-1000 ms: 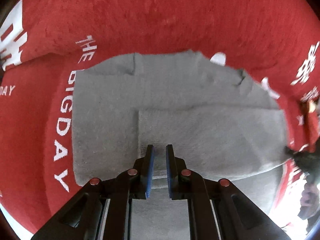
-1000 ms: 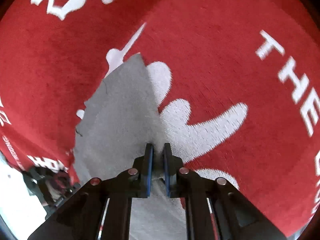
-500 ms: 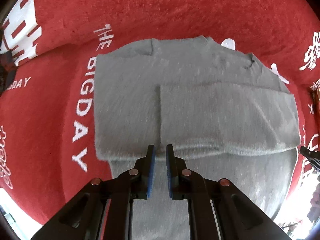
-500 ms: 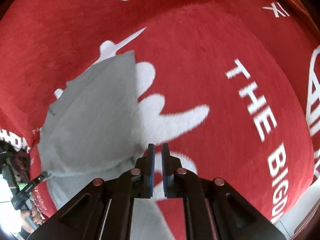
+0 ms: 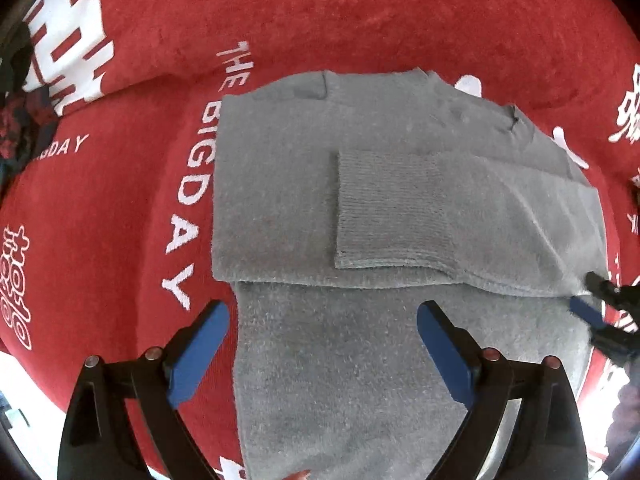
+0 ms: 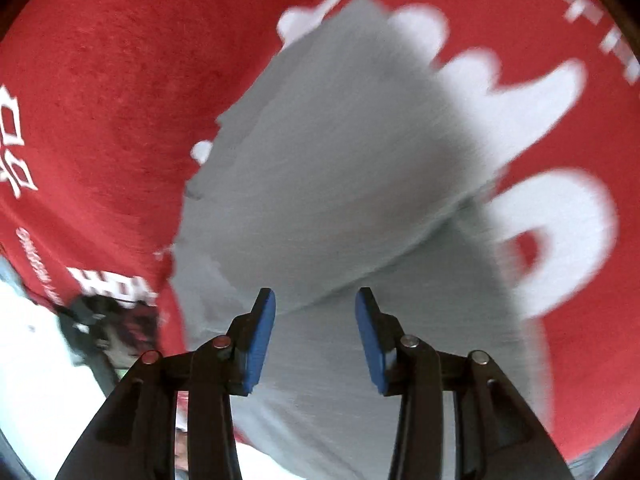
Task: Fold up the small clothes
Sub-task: 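Open both grippers and lift them off the sweater, then move both open grippers down the sweater body to its hem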
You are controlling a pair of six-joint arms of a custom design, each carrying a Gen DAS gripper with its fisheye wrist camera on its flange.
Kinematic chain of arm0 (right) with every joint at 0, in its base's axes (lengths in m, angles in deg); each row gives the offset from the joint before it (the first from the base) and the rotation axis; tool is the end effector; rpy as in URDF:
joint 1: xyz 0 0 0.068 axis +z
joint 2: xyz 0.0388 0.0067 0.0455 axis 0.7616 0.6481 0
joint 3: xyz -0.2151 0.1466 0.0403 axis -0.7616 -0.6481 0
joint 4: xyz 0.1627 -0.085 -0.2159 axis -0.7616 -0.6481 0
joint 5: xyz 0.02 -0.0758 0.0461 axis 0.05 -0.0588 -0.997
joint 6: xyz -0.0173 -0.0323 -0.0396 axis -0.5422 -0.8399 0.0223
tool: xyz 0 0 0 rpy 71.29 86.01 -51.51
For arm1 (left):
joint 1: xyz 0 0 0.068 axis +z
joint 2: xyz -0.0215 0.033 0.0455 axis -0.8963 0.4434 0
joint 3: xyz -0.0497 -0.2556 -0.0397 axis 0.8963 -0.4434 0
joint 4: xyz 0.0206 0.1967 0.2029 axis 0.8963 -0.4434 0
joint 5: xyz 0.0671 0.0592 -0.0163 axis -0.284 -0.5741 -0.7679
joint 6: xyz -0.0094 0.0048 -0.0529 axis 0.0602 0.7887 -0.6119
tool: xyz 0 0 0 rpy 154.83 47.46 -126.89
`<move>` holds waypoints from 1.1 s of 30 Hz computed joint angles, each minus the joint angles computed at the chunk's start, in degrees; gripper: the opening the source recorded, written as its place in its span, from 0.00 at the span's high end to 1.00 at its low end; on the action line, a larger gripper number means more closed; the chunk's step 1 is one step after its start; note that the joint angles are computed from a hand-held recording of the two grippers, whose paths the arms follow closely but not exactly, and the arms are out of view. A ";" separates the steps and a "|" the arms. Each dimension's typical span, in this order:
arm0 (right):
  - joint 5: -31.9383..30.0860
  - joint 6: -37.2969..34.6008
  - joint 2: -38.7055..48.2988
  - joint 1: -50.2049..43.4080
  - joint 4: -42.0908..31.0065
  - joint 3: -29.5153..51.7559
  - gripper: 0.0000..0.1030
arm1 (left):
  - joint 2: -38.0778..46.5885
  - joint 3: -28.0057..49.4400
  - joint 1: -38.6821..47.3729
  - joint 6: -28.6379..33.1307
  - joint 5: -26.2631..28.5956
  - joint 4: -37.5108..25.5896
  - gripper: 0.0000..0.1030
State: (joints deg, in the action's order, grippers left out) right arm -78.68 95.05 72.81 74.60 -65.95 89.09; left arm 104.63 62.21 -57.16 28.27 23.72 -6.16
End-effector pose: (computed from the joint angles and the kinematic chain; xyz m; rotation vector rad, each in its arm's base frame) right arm 0.2572 0.1237 0.1279 1.4688 2.2051 1.0064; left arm 0.3202 0.0325 0.2819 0.7768 2.9714 -0.1477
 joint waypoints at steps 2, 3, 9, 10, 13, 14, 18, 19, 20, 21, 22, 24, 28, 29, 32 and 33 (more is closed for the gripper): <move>-1.51 2.02 6.31 0.65 4.48 3.36 0.56 | 0.95 1.40 0.89 0.10 0.24 -0.38 0.07; -1.22 2.81 8.66 0.83 4.23 5.37 0.56 | 1.45 2.04 1.20 0.18 0.18 -0.45 0.07; 2.24 5.63 11.12 2.09 1.85 8.95 0.94 | 3.25 3.21 1.29 0.68 0.41 -1.72 0.07; 1.87 4.25 11.52 1.96 0.44 9.95 0.94 | 2.71 2.43 1.20 1.10 0.11 -1.18 0.07; -0.01 0.62 12.58 1.92 -4.23 12.18 0.94 | 1.68 0.46 0.92 1.54 -0.74 -0.81 0.07; -0.36 -0.18 12.82 1.93 -4.52 12.48 0.94 | 1.38 -0.07 0.76 1.32 -1.11 -0.83 0.07; -1.88 -3.35 11.77 1.34 -8.88 13.72 0.87 | 0.25 -0.96 0.98 1.34 -0.49 -1.39 0.07; -2.31 -4.30 11.31 1.38 -10.29 14.00 0.83 | 0.02 -1.10 0.93 1.30 -0.54 -1.45 0.07; -2.52 -5.34 10.83 1.51 -12.36 14.57 0.78 | -0.12 -1.15 0.95 1.24 -0.43 -1.69 0.07; -2.44 -6.08 10.15 1.77 -13.87 14.70 0.75 | -0.14 -1.04 0.98 1.04 -0.13 -2.17 0.07; -2.25 -6.50 9.59 2.05 -14.78 14.67 0.69 | -0.14 -0.92 1.00 0.85 0.09 -2.58 0.07; -1.59 -7.43 7.73 3.00 -17.98 14.64 0.61 | -0.57 -1.03 1.02 0.88 0.10 -3.02 0.07; -0.83 -7.88 4.62 4.97 -21.57 13.58 0.61 | -2.23 -2.26 -0.49 0.77 -0.56 -3.28 0.07; -0.66 -7.91 3.87 5.46 -22.34 13.30 0.61 | -2.59 -2.53 -0.93 0.75 -0.64 -3.45 0.07; 0.11 -7.71 2.08 6.75 -24.15 12.74 0.54 | -4.12 -3.80 -2.28 0.54 -1.10 -3.58 0.07; 0.30 -7.66 1.46 7.09 -24.51 12.41 0.54 | -4.63 -4.18 -2.82 0.35 -1.23 -3.75 0.07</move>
